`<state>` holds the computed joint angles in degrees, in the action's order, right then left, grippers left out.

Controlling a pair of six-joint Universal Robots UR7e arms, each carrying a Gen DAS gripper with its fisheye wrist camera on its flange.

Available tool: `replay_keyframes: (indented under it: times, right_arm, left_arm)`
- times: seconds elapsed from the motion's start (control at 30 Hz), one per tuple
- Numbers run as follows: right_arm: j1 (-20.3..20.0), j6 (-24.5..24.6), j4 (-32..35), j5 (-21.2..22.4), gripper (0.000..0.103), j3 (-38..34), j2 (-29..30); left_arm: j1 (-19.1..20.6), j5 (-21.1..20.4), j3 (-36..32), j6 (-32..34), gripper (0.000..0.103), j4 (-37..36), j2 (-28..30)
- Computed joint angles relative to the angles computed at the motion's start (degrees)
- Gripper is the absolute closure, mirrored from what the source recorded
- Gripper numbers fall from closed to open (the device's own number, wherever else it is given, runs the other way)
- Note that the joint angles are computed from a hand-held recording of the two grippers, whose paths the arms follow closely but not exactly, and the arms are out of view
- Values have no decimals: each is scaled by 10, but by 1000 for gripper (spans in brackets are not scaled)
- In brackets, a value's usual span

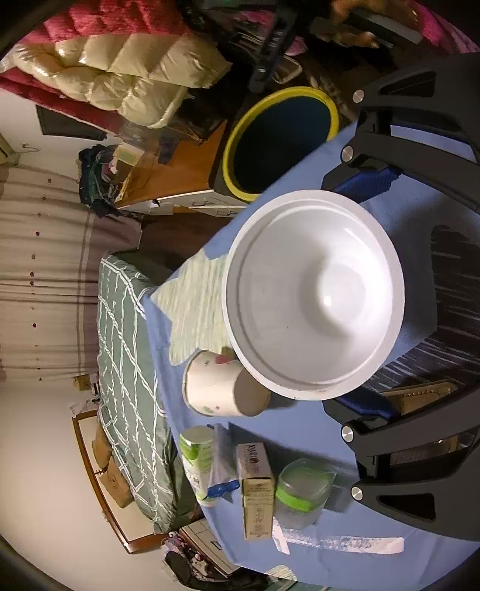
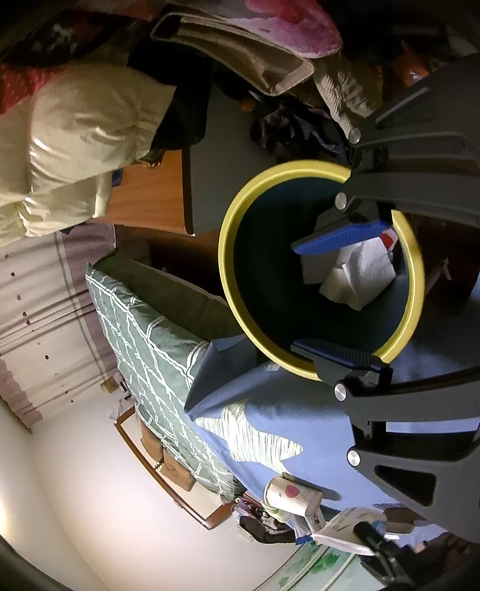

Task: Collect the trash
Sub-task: 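Carry the white bowl with the left tool into the yellow bin and release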

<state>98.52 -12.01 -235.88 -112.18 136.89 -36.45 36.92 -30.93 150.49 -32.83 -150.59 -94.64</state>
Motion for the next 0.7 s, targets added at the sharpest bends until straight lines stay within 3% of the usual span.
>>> replay_keyframes:
  times: [0.2, 0.5, 0.7]
  right_arm:
    - [-13, -11, -30, 1, 57, 18, -4]
    - [-37, -38, -88, -29, 57, 54, -6]
    - [-62, -53, -114, -34, 57, 70, -8]
  left_arm:
    - [-25, -8, -19, 12, 21, -6, 23]
    - [-8, -91, -90, 123, 21, -183, 220]
    - [10, -127, -163, 165, 21, -228, 335]
